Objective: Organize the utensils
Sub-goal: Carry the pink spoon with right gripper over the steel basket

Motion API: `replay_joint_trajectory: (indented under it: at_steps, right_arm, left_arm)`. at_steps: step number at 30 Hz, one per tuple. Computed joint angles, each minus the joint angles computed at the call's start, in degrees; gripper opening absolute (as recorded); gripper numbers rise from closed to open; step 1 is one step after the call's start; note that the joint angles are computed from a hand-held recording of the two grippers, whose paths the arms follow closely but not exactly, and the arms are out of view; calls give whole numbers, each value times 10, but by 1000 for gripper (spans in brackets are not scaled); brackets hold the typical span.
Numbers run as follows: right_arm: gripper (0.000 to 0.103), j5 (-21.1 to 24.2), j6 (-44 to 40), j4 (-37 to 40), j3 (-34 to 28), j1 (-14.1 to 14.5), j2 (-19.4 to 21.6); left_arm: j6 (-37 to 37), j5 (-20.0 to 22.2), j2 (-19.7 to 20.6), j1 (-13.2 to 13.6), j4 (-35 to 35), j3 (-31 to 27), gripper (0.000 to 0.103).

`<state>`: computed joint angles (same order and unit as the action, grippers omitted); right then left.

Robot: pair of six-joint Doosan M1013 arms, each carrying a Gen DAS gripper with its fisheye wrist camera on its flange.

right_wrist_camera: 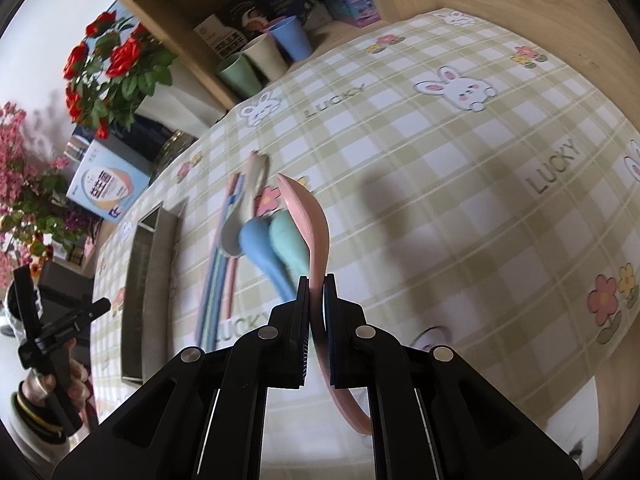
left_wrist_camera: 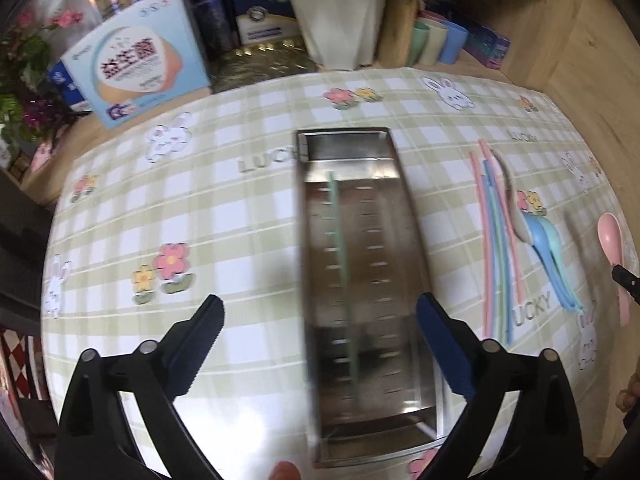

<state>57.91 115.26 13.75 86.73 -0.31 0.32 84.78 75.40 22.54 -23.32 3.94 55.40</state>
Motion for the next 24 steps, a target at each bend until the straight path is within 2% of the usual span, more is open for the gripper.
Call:
replay_joint_trajectory:
  at_steps: [8,14,18,24]
  right_arm:
    - [7,30,-6,21,-33,28,23]
    - [7,49,10,41,-75,52,56]
    - [7,61,32,57,-114,76,88]
    - [7,84,91,39,-196,114,150]
  left_arm:
    - [-42,-50,-40,31,4,46,97]
    - [-41,-73,-57,46,8,69,97]
    - [-40,-81,-65,57,8,81,97]
    - [-46,-93,-71,66,11,94,97]
